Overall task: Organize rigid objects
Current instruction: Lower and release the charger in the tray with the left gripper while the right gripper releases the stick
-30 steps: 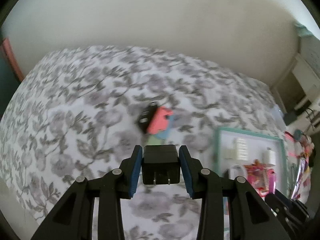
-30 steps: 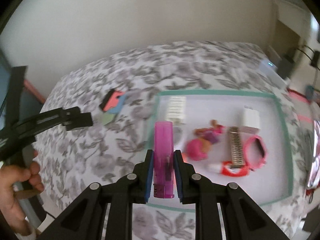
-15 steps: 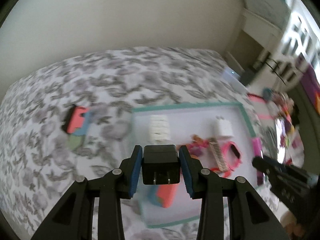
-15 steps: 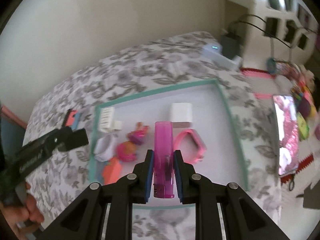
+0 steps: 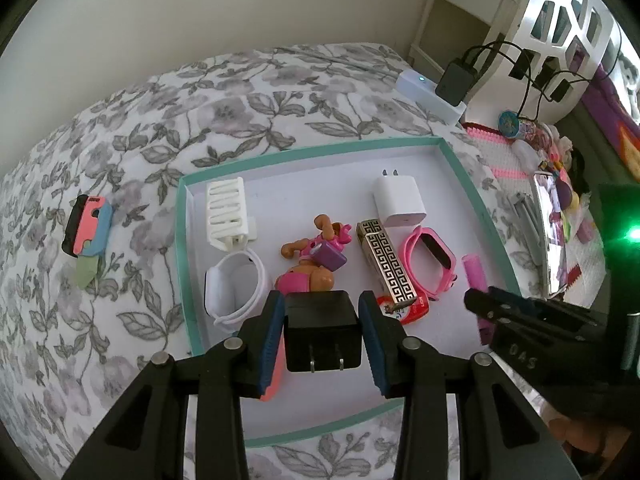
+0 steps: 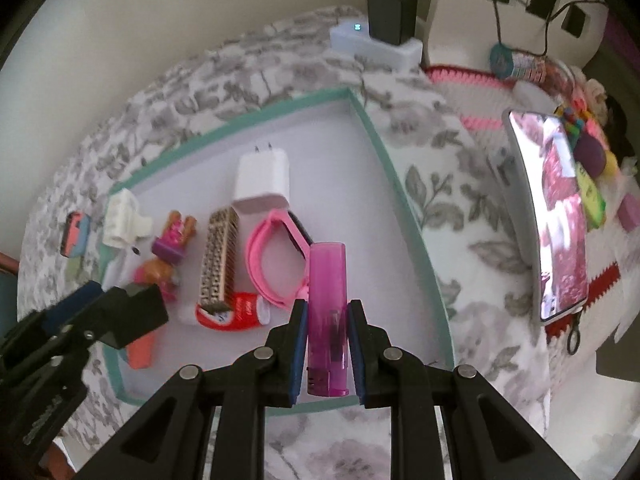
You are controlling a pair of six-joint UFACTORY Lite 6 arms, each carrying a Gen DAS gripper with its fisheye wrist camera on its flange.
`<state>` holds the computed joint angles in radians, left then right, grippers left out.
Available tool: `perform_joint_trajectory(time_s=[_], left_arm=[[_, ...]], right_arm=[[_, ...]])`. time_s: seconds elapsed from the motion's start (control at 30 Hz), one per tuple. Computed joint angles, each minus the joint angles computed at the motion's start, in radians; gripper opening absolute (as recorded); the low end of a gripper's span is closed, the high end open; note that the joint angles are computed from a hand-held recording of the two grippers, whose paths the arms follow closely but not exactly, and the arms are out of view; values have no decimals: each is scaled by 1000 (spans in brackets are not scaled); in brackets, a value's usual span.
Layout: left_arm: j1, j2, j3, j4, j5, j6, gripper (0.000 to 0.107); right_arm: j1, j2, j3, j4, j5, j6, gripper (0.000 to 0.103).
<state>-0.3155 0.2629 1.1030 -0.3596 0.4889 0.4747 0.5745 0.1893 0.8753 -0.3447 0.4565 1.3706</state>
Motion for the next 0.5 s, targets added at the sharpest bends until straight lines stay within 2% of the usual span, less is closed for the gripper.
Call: perform_joint_trajectory(time_s=[0.07, 0.2, 0.5], left_arm=[[6, 6, 11, -3, 24, 0, 40], [31, 15, 25, -134, 95, 113, 40], [-31, 85, 8, -29, 58, 27, 40]], right_arm=[[-2, 19, 1, 33, -16, -29, 21], [2, 34, 11, 46, -9, -47, 21], [6, 49, 38, 63, 7, -83, 21]])
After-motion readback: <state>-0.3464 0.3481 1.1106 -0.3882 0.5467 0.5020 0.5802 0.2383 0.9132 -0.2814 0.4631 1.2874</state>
